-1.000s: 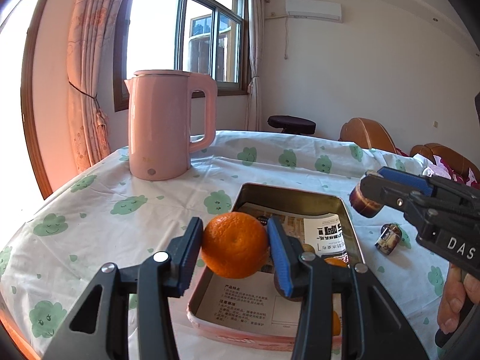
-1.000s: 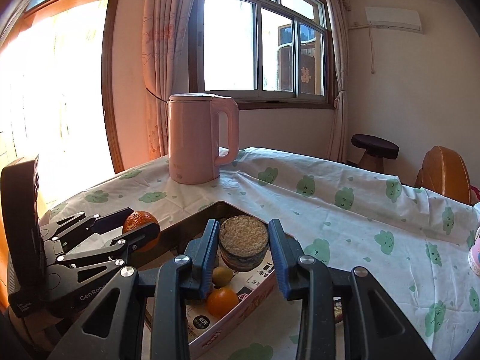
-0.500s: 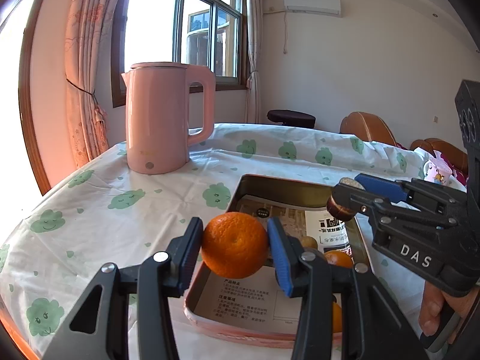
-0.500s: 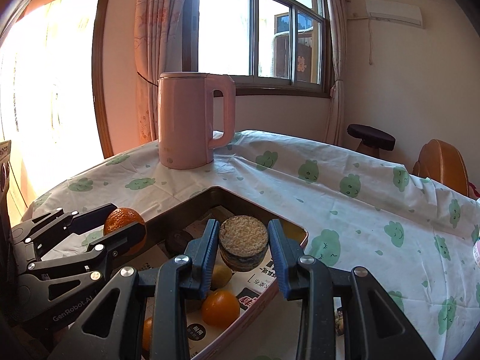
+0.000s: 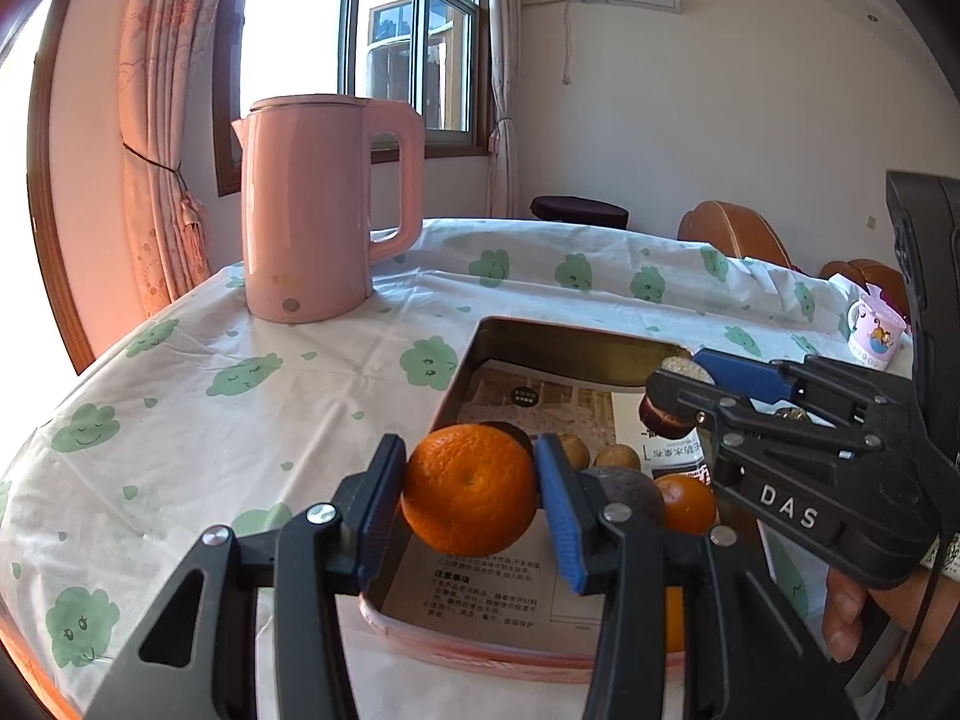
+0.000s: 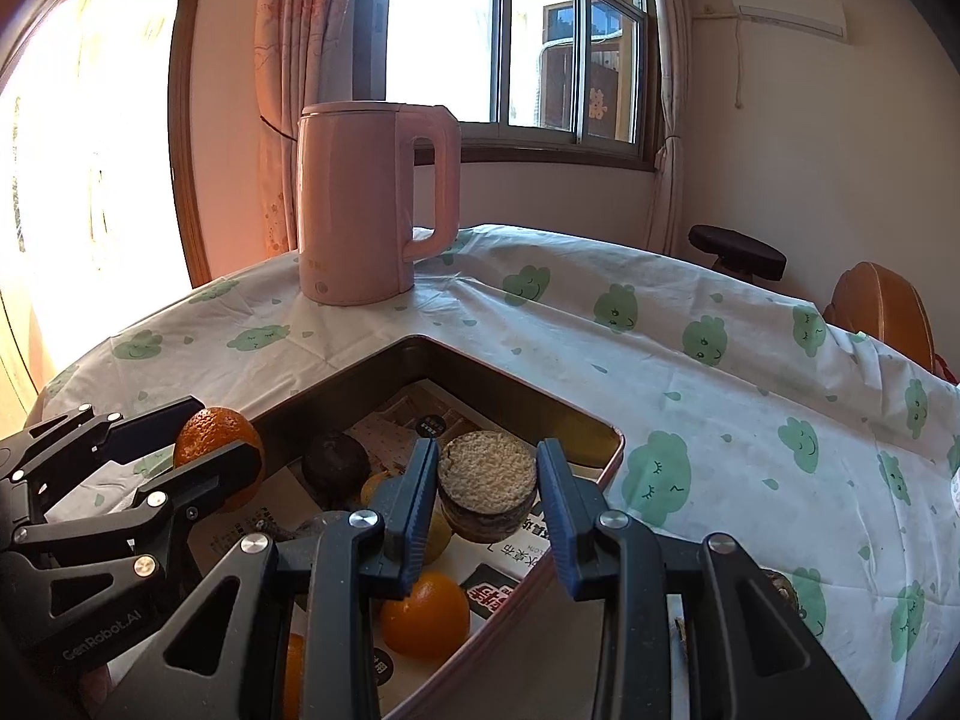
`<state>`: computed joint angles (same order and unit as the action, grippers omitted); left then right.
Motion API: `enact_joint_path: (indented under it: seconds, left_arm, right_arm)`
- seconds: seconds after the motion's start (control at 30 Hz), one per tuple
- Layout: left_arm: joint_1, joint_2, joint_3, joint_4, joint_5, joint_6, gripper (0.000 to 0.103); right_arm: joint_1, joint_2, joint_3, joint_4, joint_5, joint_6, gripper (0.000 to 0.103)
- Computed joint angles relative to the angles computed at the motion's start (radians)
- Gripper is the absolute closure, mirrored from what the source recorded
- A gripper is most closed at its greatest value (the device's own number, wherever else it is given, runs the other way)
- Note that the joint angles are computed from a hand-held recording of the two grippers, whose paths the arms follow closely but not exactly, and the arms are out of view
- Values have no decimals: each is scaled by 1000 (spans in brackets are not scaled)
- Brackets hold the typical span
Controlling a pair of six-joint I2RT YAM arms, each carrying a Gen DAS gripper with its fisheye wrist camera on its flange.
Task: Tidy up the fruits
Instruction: 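Carry the oat jar over the tin box with the right tool while the left holds the mandarin there, then open both tools to drop the mandarin and the oat jar into the tin box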
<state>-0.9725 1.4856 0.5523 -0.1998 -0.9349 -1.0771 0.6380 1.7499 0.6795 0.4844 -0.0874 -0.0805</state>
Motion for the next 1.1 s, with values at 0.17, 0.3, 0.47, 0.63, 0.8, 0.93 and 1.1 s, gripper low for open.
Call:
enact_joint_path:
  seconds: [0.17, 0.3, 0.47, 0.63, 0.8, 0.93, 1.1]
  left_arm:
    - [7, 8, 4, -1, 14, 0, 55]
    - [-1, 14, 19, -33, -8, -20, 50]
    - [-12, 20, 31, -61, -29, -43, 39]
    - [-27, 19, 44, -83, -53, -58, 36]
    - [-42, 23, 59, -93, -72, -67, 29]
    - [-59, 41, 86, -97, -85, -68, 29]
    - [-78, 77, 134, -79, -97, -34, 24]
  right_arm:
    - [1, 24, 22, -19, 5, 1, 67]
    - [1, 27, 28, -28, 0, 2, 67]
    - [-10, 28, 29, -30, -13, 10, 67]
    - [-15, 9, -1, -2, -14, 9, 62]
    - [-28, -26, -38, 15, -20, 3, 61]
    - [-48, -71, -75, 29, -19, -11, 60]
    - [-105, -132, -124, 34, -32, -45, 59]
